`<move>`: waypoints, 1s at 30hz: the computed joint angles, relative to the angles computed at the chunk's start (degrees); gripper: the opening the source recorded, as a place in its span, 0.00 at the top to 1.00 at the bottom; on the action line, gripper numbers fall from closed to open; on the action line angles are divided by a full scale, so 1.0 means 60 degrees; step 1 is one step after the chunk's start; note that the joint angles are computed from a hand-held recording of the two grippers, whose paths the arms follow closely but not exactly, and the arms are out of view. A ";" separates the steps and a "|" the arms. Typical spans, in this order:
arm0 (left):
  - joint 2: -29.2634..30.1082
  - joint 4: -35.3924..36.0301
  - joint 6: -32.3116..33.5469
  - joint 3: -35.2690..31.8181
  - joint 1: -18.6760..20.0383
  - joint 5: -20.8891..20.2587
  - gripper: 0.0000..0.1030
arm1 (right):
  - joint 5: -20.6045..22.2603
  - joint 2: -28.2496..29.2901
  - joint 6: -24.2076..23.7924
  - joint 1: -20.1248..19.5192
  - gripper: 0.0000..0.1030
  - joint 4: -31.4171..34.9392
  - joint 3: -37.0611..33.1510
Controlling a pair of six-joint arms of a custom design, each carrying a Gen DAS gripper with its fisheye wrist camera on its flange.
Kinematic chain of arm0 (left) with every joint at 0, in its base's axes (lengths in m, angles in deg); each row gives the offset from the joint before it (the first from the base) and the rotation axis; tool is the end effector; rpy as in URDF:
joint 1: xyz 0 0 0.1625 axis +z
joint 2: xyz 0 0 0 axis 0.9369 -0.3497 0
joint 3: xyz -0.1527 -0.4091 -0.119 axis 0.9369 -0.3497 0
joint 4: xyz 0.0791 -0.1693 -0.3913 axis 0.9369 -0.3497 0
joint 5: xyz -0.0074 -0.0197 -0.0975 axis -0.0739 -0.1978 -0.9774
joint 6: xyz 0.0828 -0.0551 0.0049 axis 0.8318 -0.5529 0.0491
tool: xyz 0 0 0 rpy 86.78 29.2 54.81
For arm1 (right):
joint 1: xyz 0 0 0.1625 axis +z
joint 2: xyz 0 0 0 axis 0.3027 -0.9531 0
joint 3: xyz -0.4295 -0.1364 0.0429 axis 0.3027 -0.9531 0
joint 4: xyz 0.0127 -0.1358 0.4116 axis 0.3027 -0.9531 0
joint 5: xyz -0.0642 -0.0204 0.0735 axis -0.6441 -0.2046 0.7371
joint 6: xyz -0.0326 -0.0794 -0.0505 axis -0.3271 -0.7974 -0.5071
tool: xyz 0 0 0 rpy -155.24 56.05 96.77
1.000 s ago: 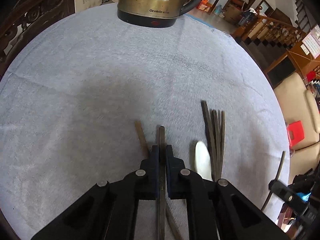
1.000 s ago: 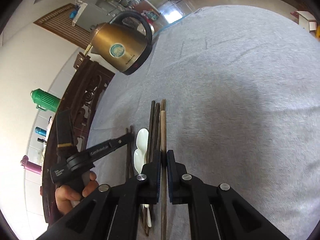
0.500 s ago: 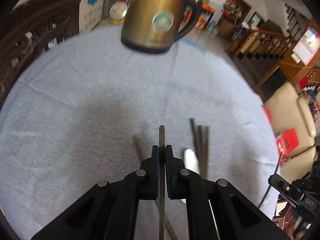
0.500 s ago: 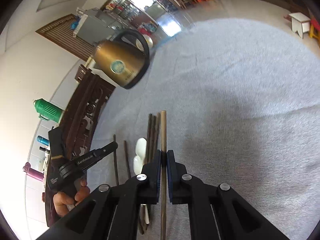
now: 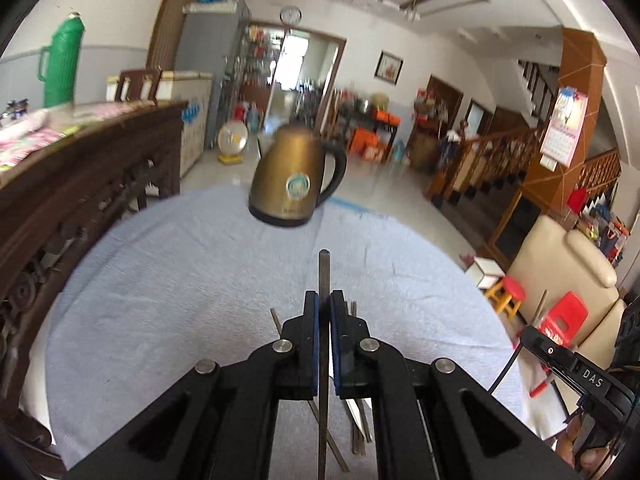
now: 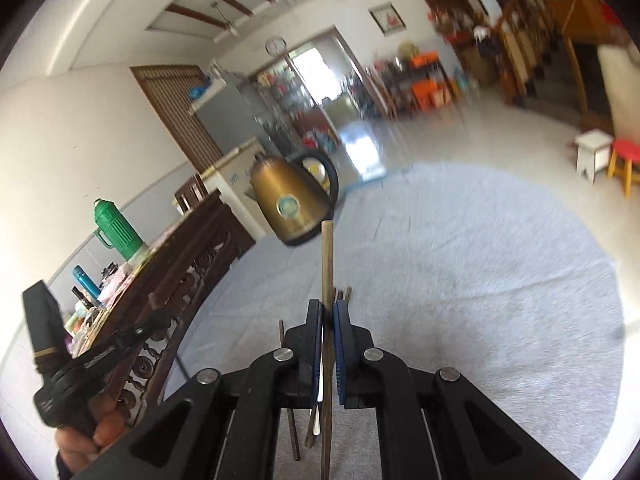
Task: Organize utensils
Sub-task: 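Lift both held chopsticks and carry them above the dark grey cup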
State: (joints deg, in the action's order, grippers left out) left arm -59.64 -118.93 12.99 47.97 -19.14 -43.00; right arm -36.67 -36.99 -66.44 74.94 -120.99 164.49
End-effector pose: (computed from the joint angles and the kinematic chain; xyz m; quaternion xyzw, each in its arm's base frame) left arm -0.2324 -0.6257 0.1722 0.0210 0.8054 -0.5251 0.2742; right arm 0.1763 -0.7763 0.1848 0.2242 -0.9088 0.3509 0.0255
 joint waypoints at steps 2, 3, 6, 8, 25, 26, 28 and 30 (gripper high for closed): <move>0.0014 -0.0634 0.0306 0.0186 -0.0283 0.0256 0.95 | 0.0021 -0.0230 -0.0185 0.0092 0.94 -0.0725 0.0452; -0.0005 -0.1032 0.0555 0.0275 -0.0463 0.0393 0.95 | 0.0082 -0.0367 -0.0267 0.0128 0.94 -0.1036 0.0671; 0.0016 -0.2139 0.1321 0.0414 -0.0848 0.0546 0.95 | 0.0316 -0.0747 -0.0445 0.0208 0.94 -0.1845 0.1238; 0.0017 -0.2776 0.1857 0.0429 -0.1053 0.0559 0.95 | 0.0538 -0.1006 -0.0556 0.0264 0.94 -0.2355 0.1619; 0.0599 -0.5315 0.3405 0.0675 -0.1715 0.0131 0.95 | 0.0926 -0.2093 -0.1313 0.0691 0.94 -0.2706 0.3224; 0.0611 -0.5119 0.3046 0.0790 -0.1673 0.0164 0.95 | 0.0826 -0.2066 -0.1366 0.0680 0.94 -0.2579 0.3247; 0.0619 -0.4817 0.2573 0.0918 -0.1591 0.0289 0.95 | 0.0682 -0.2108 -0.1538 0.0592 0.94 -0.2376 0.3341; 0.0599 -0.4453 0.2088 0.1028 -0.1470 0.0387 0.95 | 0.0502 -0.2110 -0.1661 0.0548 0.94 -0.2165 0.3400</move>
State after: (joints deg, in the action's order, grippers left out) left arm -56.05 -145.65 25.51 54.14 -27.96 -40.67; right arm -33.66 -49.65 -76.40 78.23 -133.98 184.89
